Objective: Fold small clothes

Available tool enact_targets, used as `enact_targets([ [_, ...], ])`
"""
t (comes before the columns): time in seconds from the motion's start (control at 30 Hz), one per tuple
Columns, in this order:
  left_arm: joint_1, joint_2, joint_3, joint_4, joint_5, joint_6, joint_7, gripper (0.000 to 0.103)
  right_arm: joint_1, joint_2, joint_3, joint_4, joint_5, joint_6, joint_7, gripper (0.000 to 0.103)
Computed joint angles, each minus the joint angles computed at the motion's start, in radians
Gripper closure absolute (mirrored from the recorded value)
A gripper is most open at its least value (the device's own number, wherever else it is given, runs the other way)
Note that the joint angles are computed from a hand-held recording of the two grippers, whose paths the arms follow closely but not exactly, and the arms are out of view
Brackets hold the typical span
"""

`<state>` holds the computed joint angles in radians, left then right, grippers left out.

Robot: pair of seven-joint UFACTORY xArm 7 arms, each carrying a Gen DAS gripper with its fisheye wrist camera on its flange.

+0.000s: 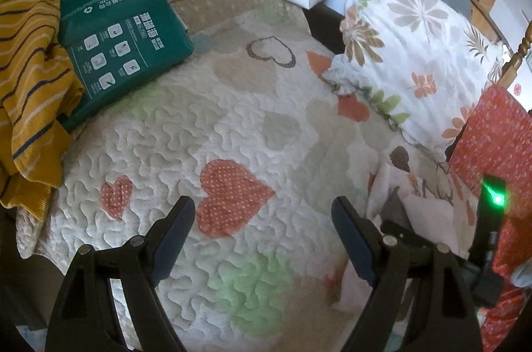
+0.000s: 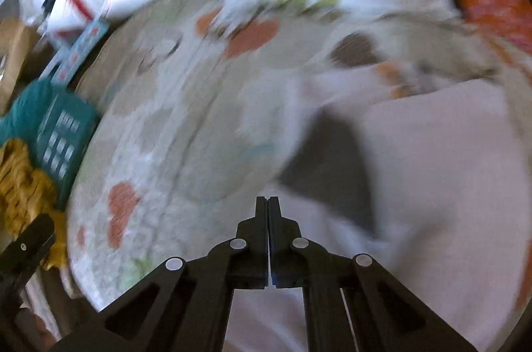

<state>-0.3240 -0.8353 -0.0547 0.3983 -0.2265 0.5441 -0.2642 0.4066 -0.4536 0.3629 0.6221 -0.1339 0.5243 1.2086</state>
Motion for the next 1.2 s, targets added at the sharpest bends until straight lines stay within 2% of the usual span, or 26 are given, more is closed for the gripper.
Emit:
enact_targets([
  [0.07,-0.015,0.002,0.010,0.001,-0.010,-0.002,0.010,0.020,0.002,-0.056,0.000,-0.013,-0.003,-0.013,0.002,0.101],
  [0.1,-0.026,0.003,0.015,0.001,-0.017,-0.003,0.016,0.020,0.004,-0.092,-0.001,-0.016,-0.003,0.013,-0.002,0.096],
  [0.17,-0.065,0.008,0.029,0.001,-0.049,-0.007,0.034,0.020,0.002,-0.210,0.007,-0.027,-0.014,0.140,-0.015,0.077],
  [0.2,-0.103,0.015,0.044,0.003,-0.078,-0.007,0.052,0.020,-0.002,-0.270,0.015,-0.037,-0.021,0.211,-0.016,0.057],
  [0.23,-0.134,0.024,0.053,0.007,-0.103,-0.006,0.067,0.020,-0.001,-0.324,0.019,-0.052,-0.020,0.267,-0.019,0.046],
  [0.37,-0.267,0.099,0.059,0.030,-0.223,-0.042,0.127,0.020,0.040,-0.554,-0.002,-0.161,0.047,0.465,-0.031,0.045],
  [0.47,-0.412,0.221,0.076,0.081,-0.359,-0.087,0.217,0.020,0.074,-0.783,-0.020,-0.270,0.119,0.599,0.000,0.045],
  [0.6,-0.500,0.389,0.021,0.170,-0.480,-0.130,0.323,0.020,0.113,-1.108,-0.020,-0.384,0.199,0.792,0.050,0.045],
  [0.7,-0.455,0.518,-0.104,0.235,-0.410,-0.164,0.286,0.020,0.113,-1.232,0.004,-0.388,0.222,0.918,0.036,0.045],
  [0.73,-0.441,0.546,-0.136,0.246,-0.383,-0.175,0.267,0.025,0.108,-1.252,0.014,-0.385,0.230,0.944,0.027,0.045],
  [0.77,-0.440,0.567,-0.158,0.251,-0.379,-0.197,0.257,0.058,0.105,-1.272,0.025,-0.383,0.238,0.971,0.017,0.045],
  [0.8,-0.452,0.568,-0.152,0.256,-0.407,-0.193,0.274,0.089,0.099,-1.282,0.032,-0.379,0.246,0.986,0.007,0.045],
  [0.87,-0.432,0.542,-0.164,0.261,-0.397,-0.172,0.237,0.090,0.094,-1.308,0.044,-0.380,0.261,1.016,-0.019,0.045],
  [0.97,-0.397,0.440,-0.144,0.238,-0.374,-0.159,0.209,0.091,0.083,-1.319,0.069,-0.384,0.284,1.011,-0.051,0.045],
  [1.13,-0.224,0.393,-0.209,0.214,-0.102,-0.064,0.021,0.090,0.060,-1.223,0.110,-0.377,0.299,0.891,-0.104,0.045],
  [1.17,-0.201,0.428,-0.217,0.225,-0.050,-0.017,-0.005,0.088,0.055,-1.179,0.119,-0.373,0.297,0.855,-0.114,0.045],
  [1.2,-0.204,0.452,-0.209,0.232,-0.033,0.009,-0.008,0.081,0.055,-1.152,0.121,-0.370,0.292,0.833,-0.114,0.045],
])
